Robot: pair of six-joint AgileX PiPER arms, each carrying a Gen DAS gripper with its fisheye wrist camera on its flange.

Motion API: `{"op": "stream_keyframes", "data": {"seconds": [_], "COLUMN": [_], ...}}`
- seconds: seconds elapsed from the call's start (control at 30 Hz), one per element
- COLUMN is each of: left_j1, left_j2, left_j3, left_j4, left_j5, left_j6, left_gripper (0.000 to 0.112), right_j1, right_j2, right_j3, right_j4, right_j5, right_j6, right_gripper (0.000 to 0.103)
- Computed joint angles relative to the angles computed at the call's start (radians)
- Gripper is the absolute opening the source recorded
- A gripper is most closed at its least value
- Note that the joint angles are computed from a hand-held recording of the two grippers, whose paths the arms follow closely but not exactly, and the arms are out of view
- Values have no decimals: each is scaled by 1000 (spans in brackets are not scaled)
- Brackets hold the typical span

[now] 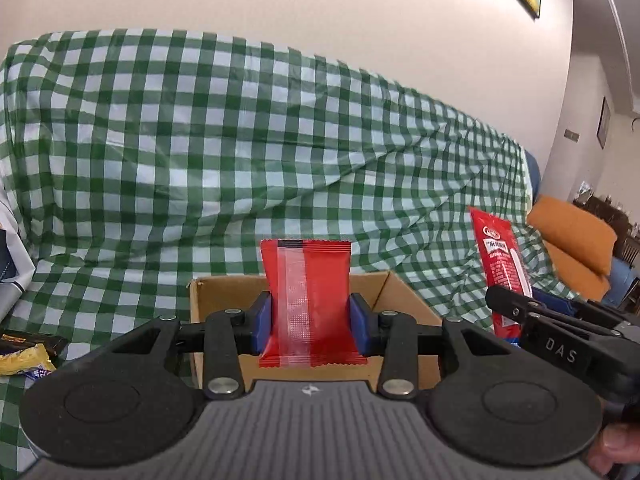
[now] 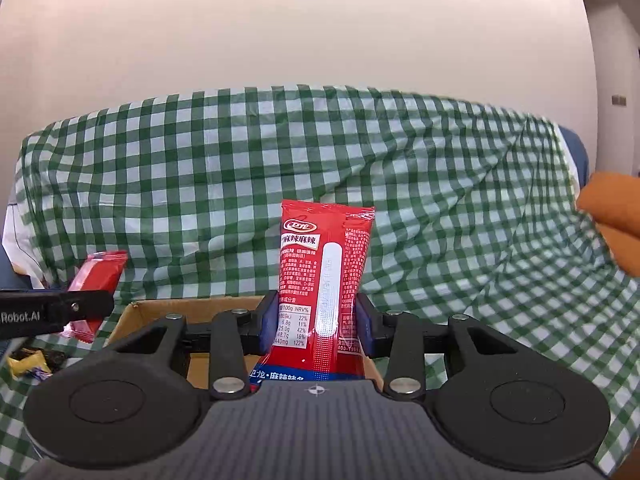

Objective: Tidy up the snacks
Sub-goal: 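Lift and carry both red packets over the cardboard box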

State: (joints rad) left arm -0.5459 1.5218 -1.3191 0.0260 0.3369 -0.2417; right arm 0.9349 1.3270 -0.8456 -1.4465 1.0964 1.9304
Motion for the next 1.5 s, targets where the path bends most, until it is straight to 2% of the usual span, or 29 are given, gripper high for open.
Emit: {"op": "stream_keyframes", "data": {"seconds": [0.17, 0.27, 1.5], "left_j1": [3, 9, 35], "left_j2": [62, 85, 78], "left_j3": [-70, -95, -111], "left_j4": [-39, -70, -128], "left_j5": [106, 131, 151], "left_j6": [23, 49, 85], "left_gripper": [45, 45, 45], "right_j1": [3, -5, 5], "right_j2": [30, 23, 42], "right_j3": [-32, -37, -68], "right_j4": [11, 20, 44], "right_j5": [2, 3, 6], "right_j6": [-81, -89, -121], "right_gripper": [41, 42, 42]}}
